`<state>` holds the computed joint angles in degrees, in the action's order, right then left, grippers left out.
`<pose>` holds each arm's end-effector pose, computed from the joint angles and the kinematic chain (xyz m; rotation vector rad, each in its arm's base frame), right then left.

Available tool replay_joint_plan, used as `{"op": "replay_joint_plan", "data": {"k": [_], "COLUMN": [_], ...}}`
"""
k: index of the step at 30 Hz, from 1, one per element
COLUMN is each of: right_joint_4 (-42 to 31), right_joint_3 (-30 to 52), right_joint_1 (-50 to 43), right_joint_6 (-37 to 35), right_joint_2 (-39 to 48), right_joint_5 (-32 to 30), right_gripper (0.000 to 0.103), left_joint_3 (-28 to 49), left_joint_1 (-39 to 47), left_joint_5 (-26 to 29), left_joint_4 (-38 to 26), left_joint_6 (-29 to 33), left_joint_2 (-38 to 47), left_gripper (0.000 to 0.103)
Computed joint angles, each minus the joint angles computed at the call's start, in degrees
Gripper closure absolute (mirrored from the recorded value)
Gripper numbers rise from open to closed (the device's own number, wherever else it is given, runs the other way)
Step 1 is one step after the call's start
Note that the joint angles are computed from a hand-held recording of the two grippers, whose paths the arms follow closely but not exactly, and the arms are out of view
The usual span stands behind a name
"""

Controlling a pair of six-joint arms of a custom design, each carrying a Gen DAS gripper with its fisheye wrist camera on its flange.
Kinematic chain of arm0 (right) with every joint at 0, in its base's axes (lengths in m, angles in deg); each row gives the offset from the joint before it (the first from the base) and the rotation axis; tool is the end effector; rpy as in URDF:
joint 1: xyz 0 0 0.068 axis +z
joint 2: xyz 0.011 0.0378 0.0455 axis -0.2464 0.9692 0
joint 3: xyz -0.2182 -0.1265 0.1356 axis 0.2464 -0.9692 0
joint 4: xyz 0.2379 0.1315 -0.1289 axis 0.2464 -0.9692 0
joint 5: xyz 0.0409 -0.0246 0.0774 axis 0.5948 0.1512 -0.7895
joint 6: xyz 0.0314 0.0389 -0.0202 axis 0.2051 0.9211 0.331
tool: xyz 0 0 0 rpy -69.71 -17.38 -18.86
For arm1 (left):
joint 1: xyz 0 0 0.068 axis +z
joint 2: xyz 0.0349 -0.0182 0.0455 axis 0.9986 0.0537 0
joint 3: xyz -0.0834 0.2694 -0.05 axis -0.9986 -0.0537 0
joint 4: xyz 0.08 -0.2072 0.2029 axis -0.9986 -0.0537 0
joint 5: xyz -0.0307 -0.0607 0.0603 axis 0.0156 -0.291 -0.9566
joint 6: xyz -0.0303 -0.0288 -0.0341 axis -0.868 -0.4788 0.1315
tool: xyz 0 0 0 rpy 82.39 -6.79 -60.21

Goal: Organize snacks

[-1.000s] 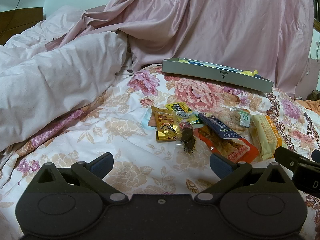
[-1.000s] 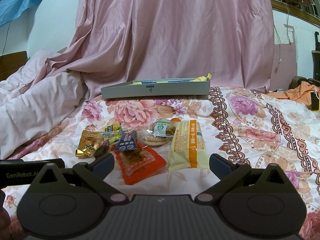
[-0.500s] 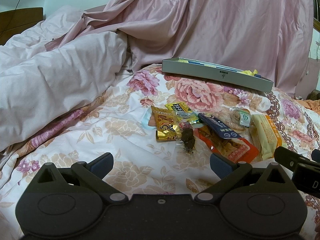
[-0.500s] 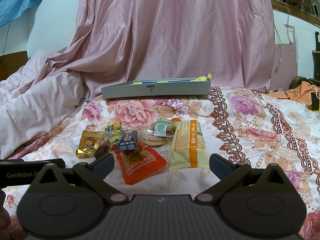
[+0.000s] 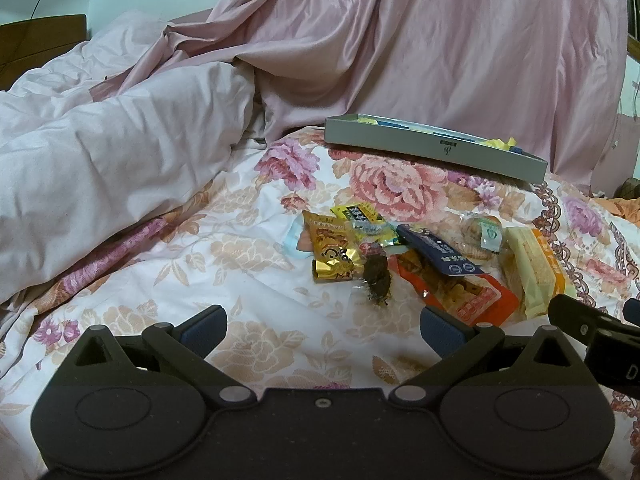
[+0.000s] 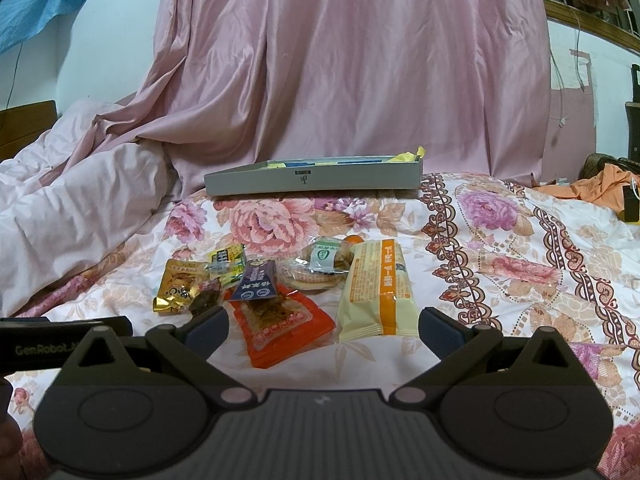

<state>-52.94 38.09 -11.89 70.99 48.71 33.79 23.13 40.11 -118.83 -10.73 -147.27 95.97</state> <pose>0.2917 0.0263 0.1639 -0.3746 1.9656 0.3936 0.2214 -0.1931 0.1624 -0.5731 2.0473 0.2568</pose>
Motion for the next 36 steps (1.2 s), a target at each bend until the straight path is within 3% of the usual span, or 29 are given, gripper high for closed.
{"op": "replay_joint_plan", "data": {"k": [8,15,19,26,36], "right_joint_4": [-6.2,-11.9,-9.4,-5.3,-1.6], "right_joint_3": [3.4,11.9,14.9,19.0,24.6], "right_joint_1": [-0.7,-4.4,-4.9,-3.9,0.2], "right_joint_6": [-1.4,-5.7,-10.4,-11.7,-9.6], "right_joint_2": [-0.2,6.1,10.3,17.7,26.5], "right_joint_5": [-1.1,-6.5,-6.3,-3.8,2.5], "right_gripper": [0.0,0.0,0.0,0.0,0.0], "left_joint_3": [1.7,2.1,3.4,8.9,22.8], "left_joint_1": [1.4,4.4,7.3,13.6,20.0], "left_joint_5": [3.2,7.2,10.9,18.4,25.8], "left_joint_4": [-1.3,4.5,8.8,16.0,14.3], "left_joint_6": [2.1,9.3,13.9,21.6,27.8], "left_joint_2": [0.1,-0.5,0.7,6.8,20.0], "left_gripper": [0.001,0.001,0.001,0.001,0.001]}}
